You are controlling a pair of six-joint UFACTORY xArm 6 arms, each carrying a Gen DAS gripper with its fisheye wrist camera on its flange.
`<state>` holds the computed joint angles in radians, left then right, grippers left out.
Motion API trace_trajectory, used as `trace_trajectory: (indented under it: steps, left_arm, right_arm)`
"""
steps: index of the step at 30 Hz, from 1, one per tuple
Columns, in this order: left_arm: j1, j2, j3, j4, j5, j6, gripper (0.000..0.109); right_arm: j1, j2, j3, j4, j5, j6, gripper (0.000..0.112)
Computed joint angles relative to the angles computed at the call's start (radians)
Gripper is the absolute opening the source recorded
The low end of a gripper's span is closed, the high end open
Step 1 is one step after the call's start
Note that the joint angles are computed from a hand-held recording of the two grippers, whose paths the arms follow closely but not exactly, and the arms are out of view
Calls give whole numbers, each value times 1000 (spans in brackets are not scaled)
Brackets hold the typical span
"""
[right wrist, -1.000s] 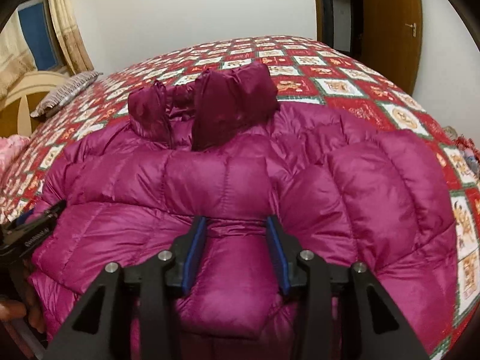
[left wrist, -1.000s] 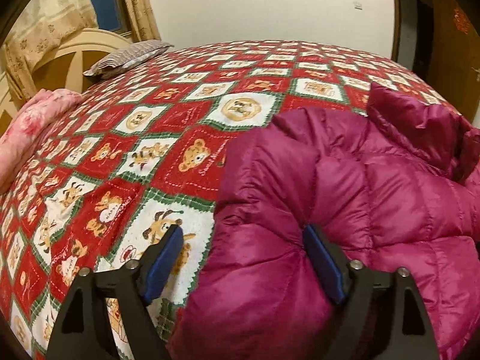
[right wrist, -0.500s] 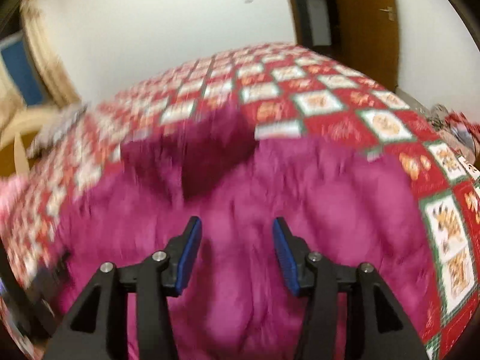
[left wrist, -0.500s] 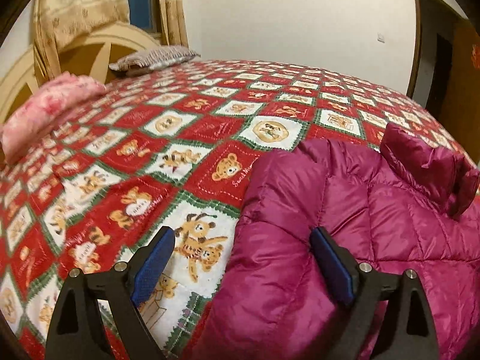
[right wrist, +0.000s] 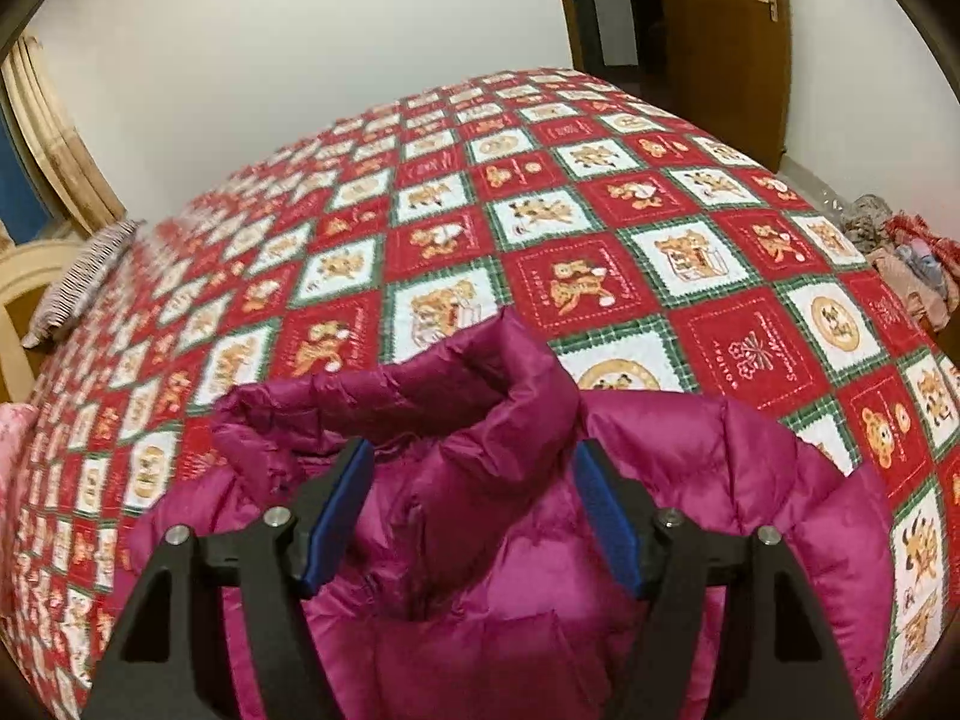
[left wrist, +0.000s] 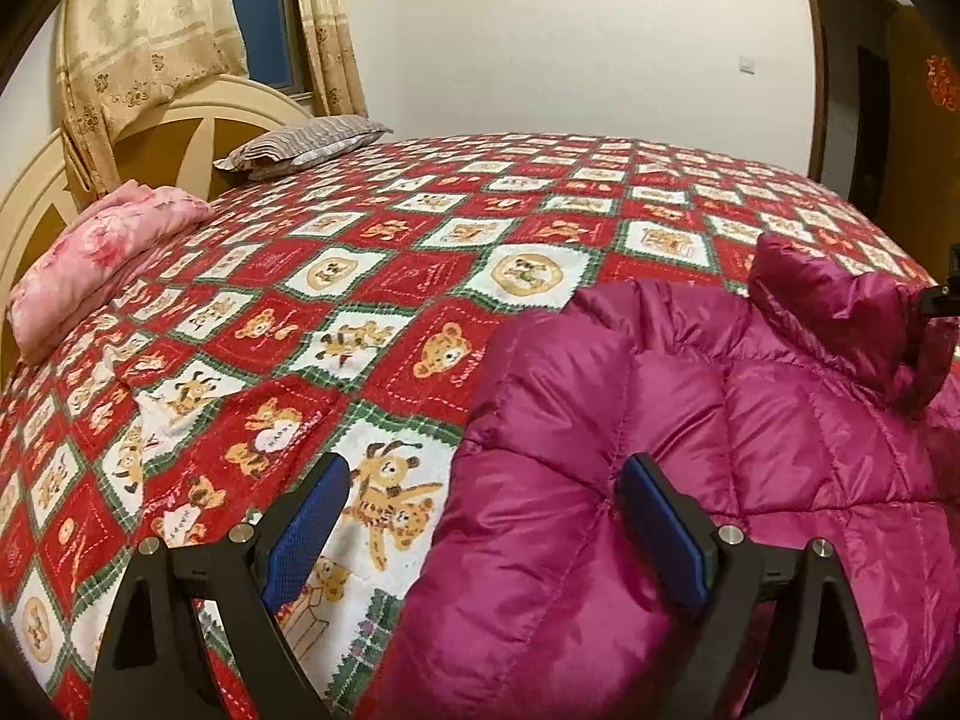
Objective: Fold large clothes
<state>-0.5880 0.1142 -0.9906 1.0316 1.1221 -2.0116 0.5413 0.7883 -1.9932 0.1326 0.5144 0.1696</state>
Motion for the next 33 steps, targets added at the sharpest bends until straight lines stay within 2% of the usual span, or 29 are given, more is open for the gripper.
trace_trajectory:
  steps: [5,11,13,14,18,23,29,33]
  left_arm:
    - [0,0,0,-1,0,1,92]
    - [2,1,-1,-3,-3,4,92]
    - [3,1,0,-4,-5,5,92]
    - [4,2,-1,-4,-6,6,92]
    - [5,3,-1,-4,-9,5,92]
    - [6,5,-2,-5,-11,7,92]
    - [7,3,0,-6,-12,7,92]
    - [10,3,3,-5,-20,2,92]
  right_arm:
    - [-4,23,-29,-41,9,30,72]
    - [-3,35,-43,-29,17,11,72]
    - [-2,32,-39,-51,26,11,50]
    - [-4,30,-37,-54,40,7,31]
    - [-13,-14,41,-82,9,32,21]
    - [-26,-46,116,-152,-12,69,20]
    - [-45,-63,172,-65,-41,29,19]
    - [-51,-74,203,-72,-62,35,17]
